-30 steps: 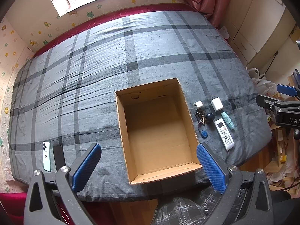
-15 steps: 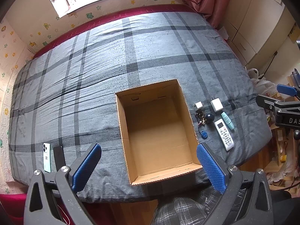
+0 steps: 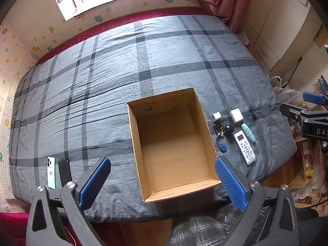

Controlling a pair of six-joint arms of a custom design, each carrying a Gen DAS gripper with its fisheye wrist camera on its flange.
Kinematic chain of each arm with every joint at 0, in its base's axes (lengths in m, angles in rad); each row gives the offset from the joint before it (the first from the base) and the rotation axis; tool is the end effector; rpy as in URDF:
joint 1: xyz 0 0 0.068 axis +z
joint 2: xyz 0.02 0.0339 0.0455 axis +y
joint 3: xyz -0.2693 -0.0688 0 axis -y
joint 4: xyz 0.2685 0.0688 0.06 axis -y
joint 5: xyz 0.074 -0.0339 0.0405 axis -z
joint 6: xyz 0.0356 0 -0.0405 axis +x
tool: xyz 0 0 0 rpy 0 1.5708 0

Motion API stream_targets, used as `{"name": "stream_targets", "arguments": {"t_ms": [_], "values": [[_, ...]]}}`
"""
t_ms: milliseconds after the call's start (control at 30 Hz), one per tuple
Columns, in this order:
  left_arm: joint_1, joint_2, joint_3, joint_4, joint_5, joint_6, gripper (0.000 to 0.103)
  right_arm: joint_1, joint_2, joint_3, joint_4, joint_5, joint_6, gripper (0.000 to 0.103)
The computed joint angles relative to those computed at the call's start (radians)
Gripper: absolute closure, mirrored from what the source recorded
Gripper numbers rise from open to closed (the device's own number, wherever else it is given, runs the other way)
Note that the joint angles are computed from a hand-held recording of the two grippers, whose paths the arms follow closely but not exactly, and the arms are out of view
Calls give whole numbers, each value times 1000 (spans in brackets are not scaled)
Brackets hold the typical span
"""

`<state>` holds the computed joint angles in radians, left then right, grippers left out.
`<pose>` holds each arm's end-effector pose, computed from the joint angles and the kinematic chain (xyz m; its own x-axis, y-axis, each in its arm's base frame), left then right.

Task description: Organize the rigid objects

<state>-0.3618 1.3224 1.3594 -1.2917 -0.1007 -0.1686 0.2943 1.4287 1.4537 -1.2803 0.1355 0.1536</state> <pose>0.2387 -0.0865 0.3404 -0.9305 0.1737 -0.3225 0.1692 0.9847 0.0420 0.2719 0.0774 0.3429 -0.9369 -0.1256 -0.3263 -0.1052 0.9913 -0.0794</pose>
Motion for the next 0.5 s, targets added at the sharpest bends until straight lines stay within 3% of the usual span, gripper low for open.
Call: {"name": "stream_targets", "arguments": {"t_ms": [233, 500], "values": [[27, -18, -19, 12, 11, 16, 0, 4, -9, -6, 5, 1, -1, 0], [136, -23, -147, 98, 43, 79, 0, 2, -21, -51, 43, 11, 4, 0]]}}
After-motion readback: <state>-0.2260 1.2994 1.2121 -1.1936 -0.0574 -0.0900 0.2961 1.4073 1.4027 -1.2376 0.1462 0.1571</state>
